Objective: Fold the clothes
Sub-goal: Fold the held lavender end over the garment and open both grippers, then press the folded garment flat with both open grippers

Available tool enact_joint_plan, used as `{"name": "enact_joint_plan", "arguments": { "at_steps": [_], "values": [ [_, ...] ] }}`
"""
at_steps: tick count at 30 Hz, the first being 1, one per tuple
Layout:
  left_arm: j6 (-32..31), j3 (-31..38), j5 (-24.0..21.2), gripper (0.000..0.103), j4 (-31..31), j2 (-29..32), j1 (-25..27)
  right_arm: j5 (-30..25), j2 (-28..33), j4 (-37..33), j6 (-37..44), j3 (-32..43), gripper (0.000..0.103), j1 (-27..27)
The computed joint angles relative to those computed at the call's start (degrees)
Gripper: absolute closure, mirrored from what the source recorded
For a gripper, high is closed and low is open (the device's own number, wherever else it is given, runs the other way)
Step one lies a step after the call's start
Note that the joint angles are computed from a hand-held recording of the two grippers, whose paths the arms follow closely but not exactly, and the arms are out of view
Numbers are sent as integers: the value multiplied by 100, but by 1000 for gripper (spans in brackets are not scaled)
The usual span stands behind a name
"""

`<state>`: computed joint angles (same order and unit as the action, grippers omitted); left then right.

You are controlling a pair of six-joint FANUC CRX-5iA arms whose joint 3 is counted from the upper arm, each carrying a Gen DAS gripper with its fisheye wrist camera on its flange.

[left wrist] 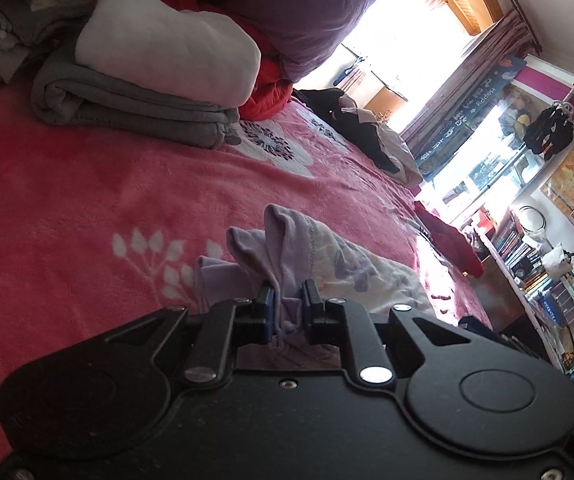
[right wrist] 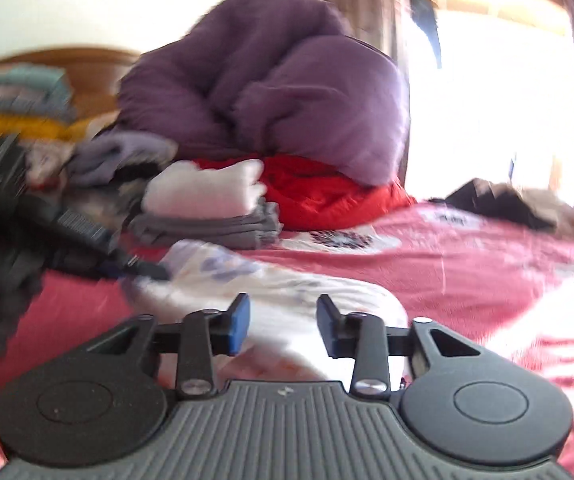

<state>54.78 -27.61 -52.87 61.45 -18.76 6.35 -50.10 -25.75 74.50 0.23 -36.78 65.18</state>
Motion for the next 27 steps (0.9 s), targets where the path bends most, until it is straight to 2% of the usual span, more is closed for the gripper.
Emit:
{"name": "enact_joint_plan", "arguments": {
  "at_steps": [1,3,4,5,6,7,8,10,11,12,14,18,20,22,25,27],
  "values": [
    [90,42,-63,88,-70,23,35,187,-32,-49,-115,-7,69,-207],
    [174,9,149,70,-91,-59,24,748,6,-701,373,139,69,-630],
    [235,-74,500,60,-67,-183,-36,716,79,-1187,873,234,69,-624],
    [181,-213,925,59,103,-322,-141,678,170,-1615,1373,334,69,-651],
    [21,-359,1332,59,355,-442,-281,643,279,-1744,1824,404,69,-755],
    [-285,-503,1844,59,667,-559,-522,657,217,-1659,1974,329,69,-737],
    [-857,-626,2239,59,1130,-628,-824,671,165,-1533,2039,246,69,-720],
    [-2092,-750,2623,59,2094,-628,-1424,752,168,-1241,1895,218,68,-782],
    [-2522,-754,2808,59,2323,-600,-1702,814,173,-1074,1773,206,68,-828],
    [-2698,-697,2872,59,2253,-534,-1854,846,131,-919,1620,164,68,-821],
    [-2250,-443,2826,59,1310,-347,-1856,1050,162,-776,1496,211,67,-987],
    [-676,234,2546,59,-1033,30,-1628,1370,233,-806,1337,301,58,-1324],
    [-200,454,2156,56,-1642,148,-1473,1581,305,-817,1319,339,52,-1529],
    [100,641,1894,53,-2329,215,-1417,1767,368,-1205,1627,386,39,-1599],
    [135,771,1869,52,-3175,276,-1563,1680,541,-1718,2369,409,38,-1515],
    [155,760,1923,52,-3286,320,-1605,1920,504,-1343,2151,136,38,-1633]
  ]
}}
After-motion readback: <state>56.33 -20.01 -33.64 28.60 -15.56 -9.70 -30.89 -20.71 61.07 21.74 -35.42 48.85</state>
